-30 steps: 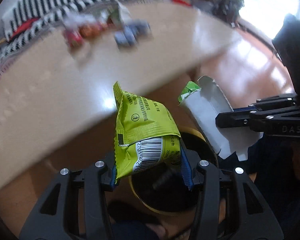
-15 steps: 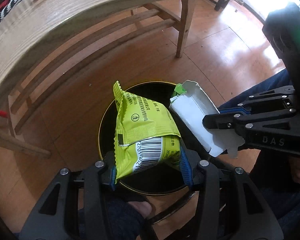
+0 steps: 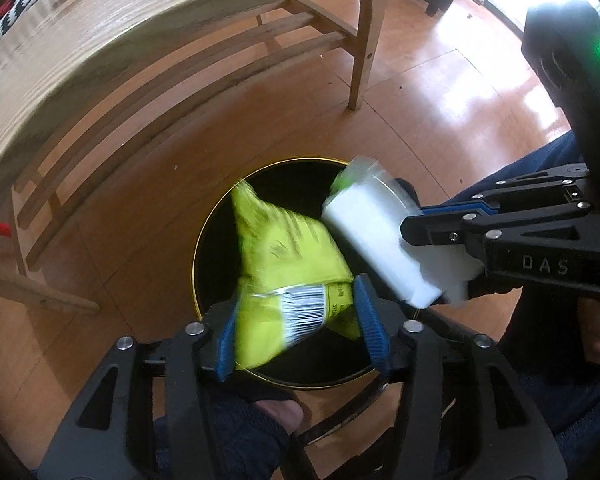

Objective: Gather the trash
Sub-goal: 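Open both tools to drop the snack bag and carton into the bin, then move both tools back over the table toward the remaining trash, then grasp the pink-purple toy with the left tool while the right tool grasps the crumpled wrapper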

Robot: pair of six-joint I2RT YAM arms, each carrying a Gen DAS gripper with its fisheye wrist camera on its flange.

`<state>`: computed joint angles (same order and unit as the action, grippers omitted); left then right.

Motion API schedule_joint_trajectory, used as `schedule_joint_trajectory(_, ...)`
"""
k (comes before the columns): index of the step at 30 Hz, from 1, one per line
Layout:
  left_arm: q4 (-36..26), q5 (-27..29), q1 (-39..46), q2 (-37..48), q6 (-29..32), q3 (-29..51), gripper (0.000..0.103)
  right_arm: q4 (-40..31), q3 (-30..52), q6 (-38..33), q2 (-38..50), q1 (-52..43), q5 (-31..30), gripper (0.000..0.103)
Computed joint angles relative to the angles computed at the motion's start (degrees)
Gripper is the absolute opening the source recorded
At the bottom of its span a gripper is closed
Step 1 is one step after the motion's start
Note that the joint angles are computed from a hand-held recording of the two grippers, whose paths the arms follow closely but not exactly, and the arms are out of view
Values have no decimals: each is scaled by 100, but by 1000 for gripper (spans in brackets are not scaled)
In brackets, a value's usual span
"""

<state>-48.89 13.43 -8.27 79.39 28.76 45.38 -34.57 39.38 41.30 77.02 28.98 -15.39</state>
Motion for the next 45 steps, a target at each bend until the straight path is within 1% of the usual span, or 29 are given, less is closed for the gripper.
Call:
schedule_joint_trajectory(2, 29, 15, 43, 4, -42, 12, 74, 19, -29, 35, 2, -86, -58, 6)
schedule_joint_trajectory(7, 60, 14, 32, -10, -96, 29, 79, -7, -50, 47, -9, -192, -76, 7)
schedule_joint_trajectory(8, 57, 15, 26, -17, -91, 27, 79, -9, -60, 38, -14, -215, -84, 15)
schedule_joint_trajectory(9, 60, 23, 19, -24, -97, 28, 80, -6, -77, 27, -37, -251, -92, 41)
schedule_joint_trajectory(10, 56, 24, 34, -43, -92, 27, 84, 12, -97, 59, -120, -275, -64, 61)
schedule_joint_trajectory(11, 60, 21, 45, -68, -101, 33, 86, 36, -125, 101, -232, -274, 11, 83)
schedule_joint_trajectory(14, 18, 112, 120, -126, -91, 168, 87, -95, -52, 63, -502, -292, 324, 84)
schedule_joint_trajectory(17, -135, 399, 302, -205, -42, 427, 87, -211, -5, 54, -806, -411, 423, 84)
schedule_joint_trajectory(19, -228, 610, 442, -262, -18, 643, 87, -369, 152, -37, -1033, -456, 640, 84)
schedule_joint_trajectory(22, -307, 838, 664, -220, -104, 1089, 87, -616, 618, -293, -1205, -559, 987, 84)
schedule_joint_trajectory(25, -280, 879, 825, 2, -357, 1628, 87, -770, 1179, -580, -1074, -817, 1101, 84)
schedule_joint_trajectory(27, -198, 852, 922, 231, -633, 2081, 88, -807, 1619, -765, -875, -983, 1172, 84)
schedule_joint_trajectory(28, -123, 822, 952, 385, -757, 2320, 90, -812, 1815, -868, -751, -1040, 1245, 84)
schedule_joint_trajectory(29, -44, 718, 955, 526, -891, 2531, 92, -827, 2095, -1006, -543, -1112, 1330, 84)
schedule_joint_trajectory(30, 108, 555, 973, 738, -1085, 2799, 92, -811, 2295, -1133, -367, -1218, 1317, 84)
schedule_joint_trajectory(32, 279, 316, 1003, 1102, -1287, 3196, 92, -805, 2728, -1275, 17, -1328, 1264, 84)
schedule_joint_trajectory(33, 318, 156, 1013, 1448, -1388, 3570, 92, -810, 2998, -1338, 267, -1373, 1248, 84)
schedule_joint_trajectory(37, 191, -173, 1021, 2440, -1577, 4748, 92, -779, 3725, -1500, 1040, -1442, 1227, 85)
schedule_joint_trajectory(41, 526, -621, 971, 3069, -1544, 5385, 92, -761, 4288, -1469, 1769, -1458, 1133, 85)
schedule_joint_trajectory(45, 511, -575, 1064, 3616, -1536, 6073, 92, -720, 4610, -1386, 2252, -1463, 1051, 85)
